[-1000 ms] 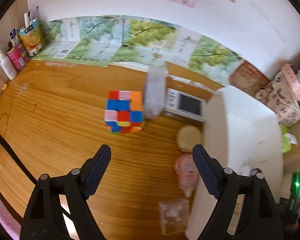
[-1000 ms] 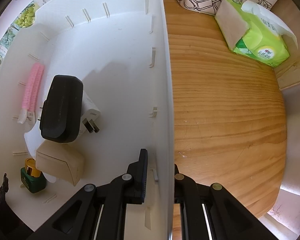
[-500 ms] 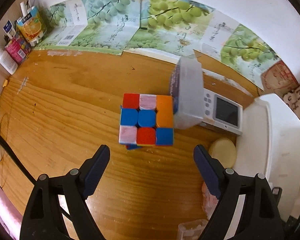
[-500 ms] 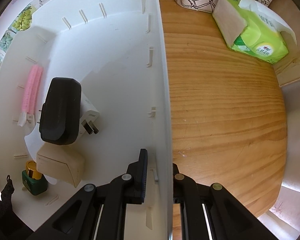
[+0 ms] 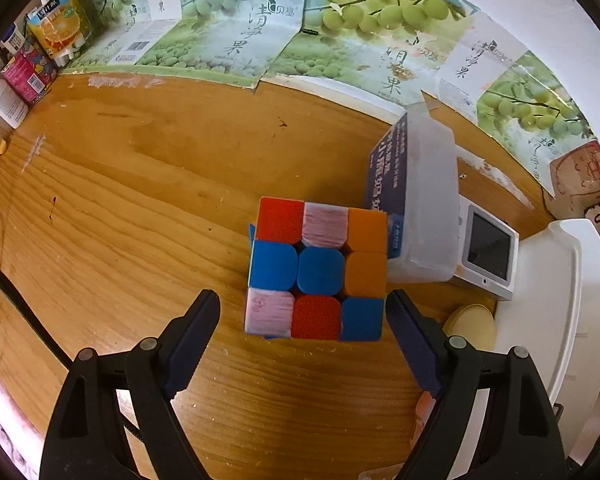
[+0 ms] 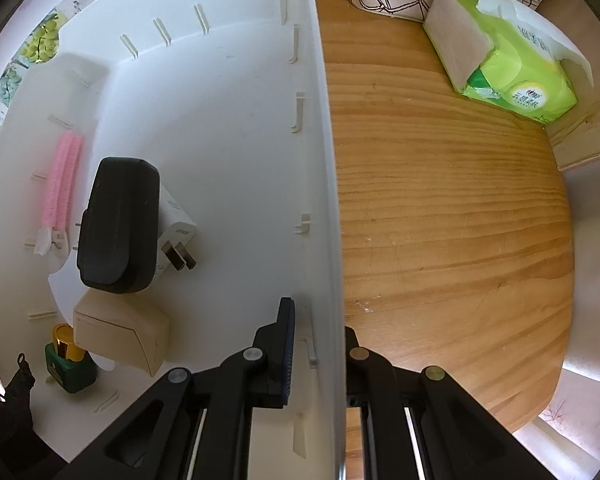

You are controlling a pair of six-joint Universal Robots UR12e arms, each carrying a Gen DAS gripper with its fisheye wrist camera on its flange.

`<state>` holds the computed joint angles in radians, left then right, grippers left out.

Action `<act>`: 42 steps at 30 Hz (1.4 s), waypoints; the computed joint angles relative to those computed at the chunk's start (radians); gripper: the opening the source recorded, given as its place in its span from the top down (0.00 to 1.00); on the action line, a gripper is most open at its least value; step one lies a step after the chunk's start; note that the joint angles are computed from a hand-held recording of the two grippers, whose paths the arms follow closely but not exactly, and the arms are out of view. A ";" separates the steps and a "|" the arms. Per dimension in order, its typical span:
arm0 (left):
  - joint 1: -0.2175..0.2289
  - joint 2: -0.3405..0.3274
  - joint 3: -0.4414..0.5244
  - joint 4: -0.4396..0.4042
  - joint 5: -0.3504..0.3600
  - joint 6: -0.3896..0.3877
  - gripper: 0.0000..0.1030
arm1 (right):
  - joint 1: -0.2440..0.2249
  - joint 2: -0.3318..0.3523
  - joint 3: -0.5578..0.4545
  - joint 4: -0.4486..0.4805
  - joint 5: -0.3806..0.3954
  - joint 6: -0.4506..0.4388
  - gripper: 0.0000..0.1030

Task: Organize rigid objects
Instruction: 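Move the left tool back toward the Rubik's cube, then grasp the Rubik's cube with the left tool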

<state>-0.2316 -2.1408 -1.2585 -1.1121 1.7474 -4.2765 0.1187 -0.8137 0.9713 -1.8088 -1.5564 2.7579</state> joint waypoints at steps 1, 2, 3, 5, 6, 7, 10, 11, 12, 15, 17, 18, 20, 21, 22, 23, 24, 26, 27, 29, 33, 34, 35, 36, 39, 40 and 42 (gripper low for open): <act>0.001 -0.001 0.001 0.000 0.000 0.002 0.16 | 0.000 0.001 -0.002 0.001 0.000 0.000 0.88; 0.002 -0.002 0.001 0.000 -0.001 0.005 0.17 | 0.000 0.002 -0.004 0.003 0.000 0.001 0.88; 0.002 -0.002 0.000 0.002 -0.001 0.005 0.17 | 0.000 0.002 -0.005 0.004 -0.001 0.002 0.88; 0.004 -0.001 -0.003 0.009 -0.003 0.006 0.23 | 0.000 0.003 -0.006 0.005 -0.001 0.003 0.88; 0.005 0.000 -0.006 0.013 -0.006 0.004 0.25 | 0.000 0.003 -0.006 0.005 -0.001 0.003 0.88; 0.006 0.001 -0.011 0.020 -0.011 0.002 0.27 | 0.000 0.003 -0.007 0.005 -0.001 0.003 0.88; 0.011 0.011 -0.041 0.080 -0.037 -0.016 0.37 | 0.000 0.005 -0.009 0.007 -0.002 0.003 0.87; 0.011 0.011 -0.041 0.082 -0.031 -0.023 0.37 | 0.000 0.005 -0.009 0.007 -0.002 0.003 0.87; 0.009 0.010 -0.042 0.082 -0.025 -0.027 0.37 | 0.000 0.005 -0.009 0.007 -0.002 0.003 0.87; 0.008 0.014 -0.051 0.091 -0.020 -0.025 0.37 | 0.000 0.005 -0.010 0.007 -0.003 0.001 0.87; 0.006 0.018 -0.057 0.096 -0.020 -0.025 0.37 | 0.000 0.005 -0.010 0.006 -0.003 0.001 0.87; 0.006 0.020 -0.060 0.099 -0.021 -0.028 0.37 | 0.001 0.005 -0.009 0.005 -0.005 -0.001 0.87; 0.006 0.024 -0.068 0.108 -0.024 -0.035 0.37 | 0.002 0.005 -0.009 0.005 -0.009 -0.006 0.87; 0.005 0.027 -0.071 0.110 -0.025 -0.039 0.37 | 0.003 0.005 -0.009 0.005 -0.012 -0.007 0.87; 0.003 0.031 -0.075 0.112 -0.027 -0.041 0.37 | 0.003 0.005 -0.009 0.004 -0.015 -0.008 0.87; 0.002 0.034 -0.079 0.114 -0.027 -0.043 0.37 | 0.005 0.004 -0.008 0.003 -0.016 -0.007 0.87; 0.001 0.038 -0.085 0.117 -0.027 -0.045 0.37 | 0.005 0.004 -0.006 0.002 -0.016 -0.006 0.87; -0.002 0.045 -0.093 0.120 -0.027 -0.055 0.37 | 0.005 0.002 -0.003 -0.001 -0.015 -0.002 0.87; -0.005 0.052 -0.100 0.120 -0.024 -0.068 0.37 | 0.005 0.001 -0.002 -0.002 -0.014 -0.001 0.87; -0.010 0.060 -0.109 0.126 -0.019 -0.093 0.37 | 0.006 0.000 0.003 -0.006 -0.014 -0.001 0.87; -0.019 0.074 -0.128 0.154 -0.017 -0.108 0.41 | 0.004 -0.002 0.004 -0.009 -0.012 0.000 0.87; -0.021 0.077 -0.131 0.158 -0.017 -0.108 0.41 | 0.004 -0.003 0.005 -0.010 -0.012 -0.001 0.87; -0.023 0.079 -0.133 0.162 -0.012 -0.110 0.41 | 0.004 -0.003 0.006 -0.011 -0.012 -0.002 0.87; -0.025 0.080 -0.135 0.165 -0.005 -0.114 0.41 | 0.004 -0.004 0.009 -0.014 -0.013 -0.002 0.87; -0.031 0.088 -0.144 0.186 0.007 -0.120 0.41 | 0.004 -0.007 0.013 -0.019 -0.013 -0.005 0.87; -0.034 0.091 -0.148 0.197 0.016 -0.119 0.42 | 0.004 -0.007 0.014 -0.020 -0.012 -0.005 0.87; -0.039 0.096 -0.153 0.220 0.035 -0.117 0.42 | 0.003 -0.009 0.017 -0.023 -0.009 -0.007 0.87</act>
<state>-0.2710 -2.0447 -1.4116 -0.8924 1.7826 -4.3934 0.1222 -0.8231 0.9884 -1.8322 -1.5656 2.7509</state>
